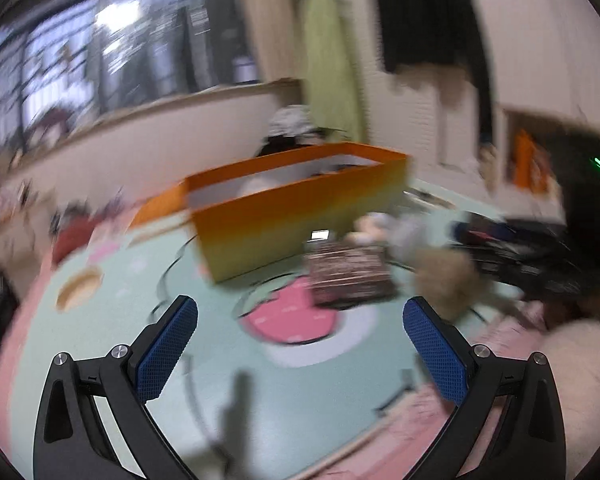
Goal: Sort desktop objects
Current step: 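Grasp the beige fluffy pouch with left tool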
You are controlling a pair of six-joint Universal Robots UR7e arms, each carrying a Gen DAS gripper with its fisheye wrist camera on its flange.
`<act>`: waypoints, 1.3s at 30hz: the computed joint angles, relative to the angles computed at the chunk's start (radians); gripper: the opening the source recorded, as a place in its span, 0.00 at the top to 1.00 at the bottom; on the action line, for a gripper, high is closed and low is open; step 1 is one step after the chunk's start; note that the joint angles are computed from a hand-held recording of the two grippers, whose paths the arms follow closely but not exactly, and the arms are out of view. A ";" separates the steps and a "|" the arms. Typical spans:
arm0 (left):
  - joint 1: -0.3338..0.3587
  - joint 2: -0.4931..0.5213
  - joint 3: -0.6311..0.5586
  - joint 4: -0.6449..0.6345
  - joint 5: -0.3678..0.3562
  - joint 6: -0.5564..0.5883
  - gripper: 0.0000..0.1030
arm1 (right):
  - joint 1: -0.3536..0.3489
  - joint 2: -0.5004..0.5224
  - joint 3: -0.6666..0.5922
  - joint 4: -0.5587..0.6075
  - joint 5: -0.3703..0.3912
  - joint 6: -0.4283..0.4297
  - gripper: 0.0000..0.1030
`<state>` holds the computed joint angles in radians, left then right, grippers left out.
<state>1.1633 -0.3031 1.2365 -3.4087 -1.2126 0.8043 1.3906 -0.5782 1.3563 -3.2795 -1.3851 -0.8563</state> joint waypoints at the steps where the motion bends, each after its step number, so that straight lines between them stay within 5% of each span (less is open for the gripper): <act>1: -0.007 -0.005 0.002 0.037 -0.030 0.030 0.02 | 0.006 0.007 -0.015 0.015 -0.029 0.004 0.41; 5: -0.022 -0.020 -0.040 0.216 -0.130 0.045 0.15 | 0.012 0.008 -0.013 0.018 -0.050 -0.016 0.41; 7: -0.033 0.003 -0.086 0.275 -0.117 0.072 0.45 | 0.011 0.008 -0.012 0.024 -0.045 -0.021 0.41; 10: -0.043 0.051 -0.162 0.375 -0.052 0.100 0.63 | 0.009 0.004 -0.008 0.029 -0.036 -0.017 0.41; 12: -0.038 0.057 -0.171 0.378 -0.070 0.100 0.63 | 0.010 0.010 -0.016 0.022 -0.044 -0.007 0.40; 16: -0.024 0.059 -0.206 0.436 -0.075 0.032 0.43 | 0.009 0.007 -0.013 0.026 -0.035 -0.006 0.40; 21: -0.033 0.069 -0.188 0.412 -0.038 0.090 0.48 | 0.011 0.010 -0.011 0.002 -0.046 0.005 0.41; 27: -0.047 0.070 -0.142 0.319 -0.005 0.161 0.60 | -0.009 0.011 -0.012 -0.085 -0.043 0.141 0.41; 39: -0.028 -0.022 0.000 0.219 -0.023 0.129 0.61 | 0.022 0.031 -0.015 -0.101 -0.129 0.000 0.39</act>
